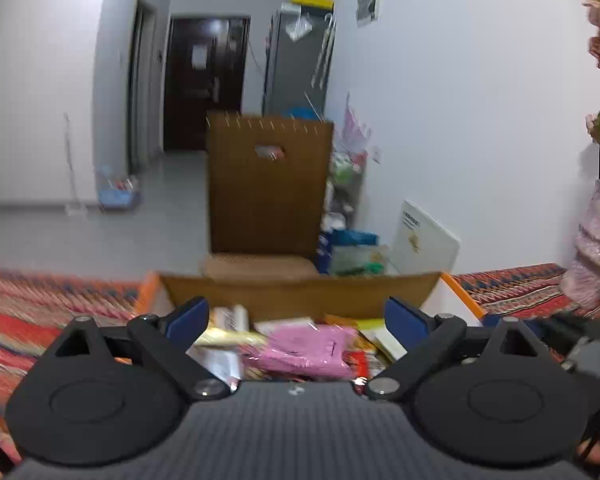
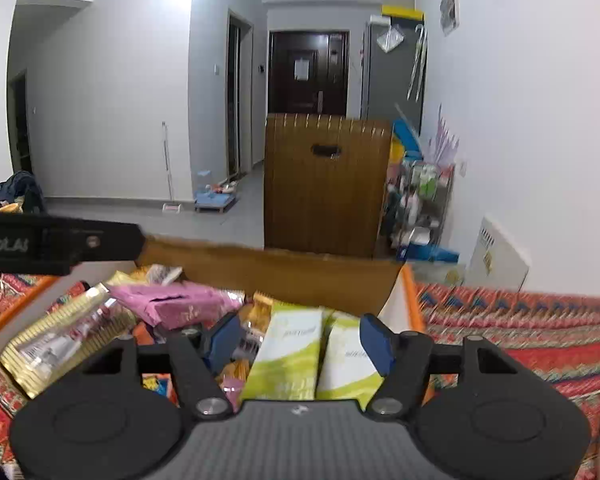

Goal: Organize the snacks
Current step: 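Open both tools to drop the packets into the box, then move both tools back toward the small white packet on the cloth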

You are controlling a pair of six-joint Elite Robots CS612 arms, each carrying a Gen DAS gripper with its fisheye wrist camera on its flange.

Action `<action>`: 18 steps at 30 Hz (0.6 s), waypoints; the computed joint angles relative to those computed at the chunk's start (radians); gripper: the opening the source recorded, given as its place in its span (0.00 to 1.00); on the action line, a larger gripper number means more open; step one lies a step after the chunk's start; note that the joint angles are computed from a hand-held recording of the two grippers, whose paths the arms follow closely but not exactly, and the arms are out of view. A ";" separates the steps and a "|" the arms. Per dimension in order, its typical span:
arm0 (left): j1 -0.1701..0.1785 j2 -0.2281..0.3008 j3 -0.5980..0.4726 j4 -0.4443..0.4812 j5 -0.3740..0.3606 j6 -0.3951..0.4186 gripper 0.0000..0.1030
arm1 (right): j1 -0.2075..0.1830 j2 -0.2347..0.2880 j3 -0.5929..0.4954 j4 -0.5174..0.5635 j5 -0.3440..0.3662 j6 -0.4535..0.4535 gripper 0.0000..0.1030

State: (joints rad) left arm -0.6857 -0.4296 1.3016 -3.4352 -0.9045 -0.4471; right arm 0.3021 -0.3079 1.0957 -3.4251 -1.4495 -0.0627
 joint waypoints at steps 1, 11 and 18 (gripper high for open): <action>-0.010 -0.009 0.020 -0.045 0.031 0.027 0.98 | -0.001 -0.014 0.027 -0.036 -0.001 0.006 0.68; -0.108 -0.144 0.282 -0.278 0.163 0.039 1.00 | -0.015 -0.170 0.314 -0.298 0.057 -0.030 0.86; -0.208 -0.211 0.458 -0.360 0.252 -0.025 1.00 | -0.023 -0.266 0.554 -0.494 0.088 -0.028 0.99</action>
